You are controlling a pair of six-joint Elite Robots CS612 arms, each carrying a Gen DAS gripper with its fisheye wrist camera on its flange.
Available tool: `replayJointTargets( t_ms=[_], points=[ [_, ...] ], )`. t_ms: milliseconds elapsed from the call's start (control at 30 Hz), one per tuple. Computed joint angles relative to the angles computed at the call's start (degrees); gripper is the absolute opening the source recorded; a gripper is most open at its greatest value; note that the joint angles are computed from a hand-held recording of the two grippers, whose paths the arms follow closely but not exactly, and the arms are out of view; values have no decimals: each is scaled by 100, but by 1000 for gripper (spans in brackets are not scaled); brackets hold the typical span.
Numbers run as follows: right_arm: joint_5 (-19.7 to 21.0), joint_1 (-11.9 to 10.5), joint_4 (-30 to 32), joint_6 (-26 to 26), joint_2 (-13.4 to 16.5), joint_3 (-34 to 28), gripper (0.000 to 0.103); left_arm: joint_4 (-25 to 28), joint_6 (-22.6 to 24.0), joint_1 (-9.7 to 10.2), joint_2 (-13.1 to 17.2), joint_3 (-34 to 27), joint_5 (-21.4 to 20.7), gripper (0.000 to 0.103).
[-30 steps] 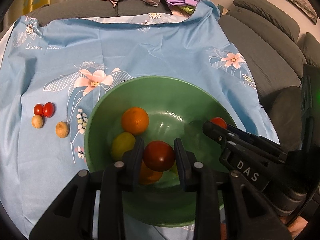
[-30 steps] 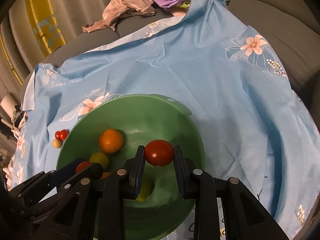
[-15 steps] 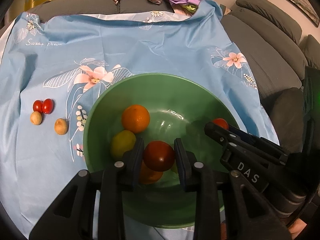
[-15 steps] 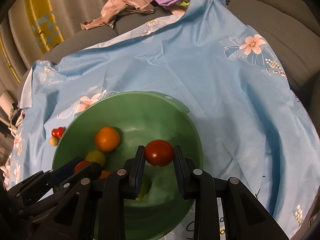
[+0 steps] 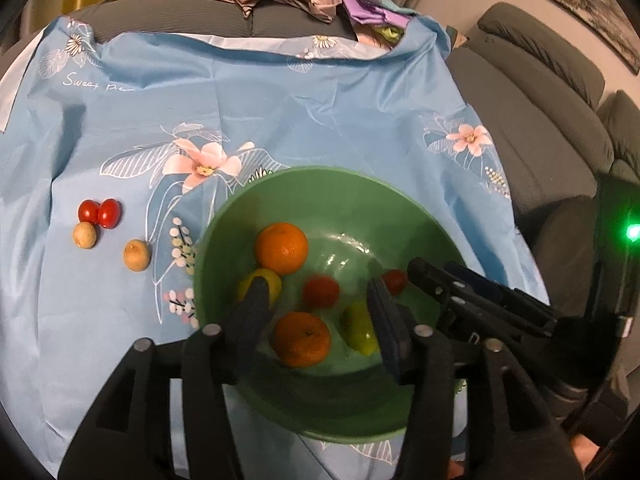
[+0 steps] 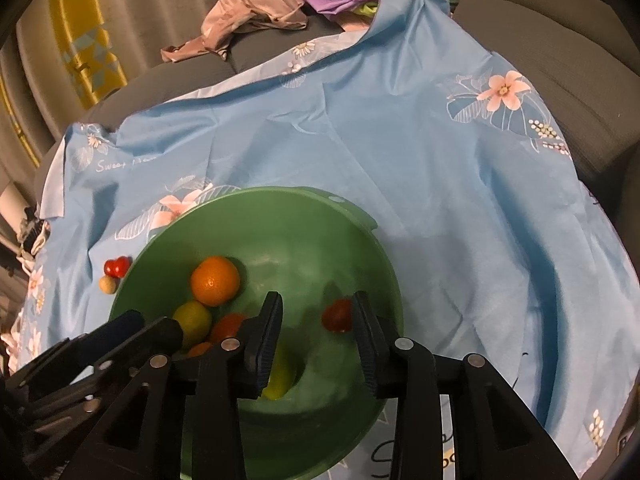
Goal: Organize fruits
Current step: 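Open both grippers to drop the red cherry tomatoes into the bowl, then grasp a yellow cherry tomato with right gripper while left gripper grasps another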
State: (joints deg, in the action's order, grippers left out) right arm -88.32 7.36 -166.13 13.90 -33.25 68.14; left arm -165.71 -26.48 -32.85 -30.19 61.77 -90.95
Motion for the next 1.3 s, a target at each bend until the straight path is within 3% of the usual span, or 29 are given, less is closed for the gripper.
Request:
replayJointTargets(
  t_ms=[67, 300, 467, 567, 700, 933, 1167, 1300],
  points=[
    [-16, 13, -84, -20, -6, 16, 50, -92, -15, 10, -59, 88, 41, 54],
    [-28, 62, -264, -123, -20, 32, 52, -342, -27, 112, -349, 546, 293, 63],
    [-19, 120, -344, -180, -1, -2, 54, -482, -165, 289, -580, 922, 546, 73],
    [-86, 184, -326, -253, 26, -53, 67, -586, -311, 418, -671, 1107, 767, 73],
    [16, 258, -364, -362, 81, -141, 67, -723, -539, 576, -726, 1337, 1018, 76],
    [-16, 435, -638, -543, 203, -307, 67, -655, -907, 775, -701, 1351, 872, 77],
    [689, 548, -439, -881, 266, -496, 67, -673, -1070, 906, -722, 1382, 750, 77],
    [1142, 619, 67, -1093, 354, -786, 67, -581, -1167, 981, -639, 1269, 554, 77]
  ],
)
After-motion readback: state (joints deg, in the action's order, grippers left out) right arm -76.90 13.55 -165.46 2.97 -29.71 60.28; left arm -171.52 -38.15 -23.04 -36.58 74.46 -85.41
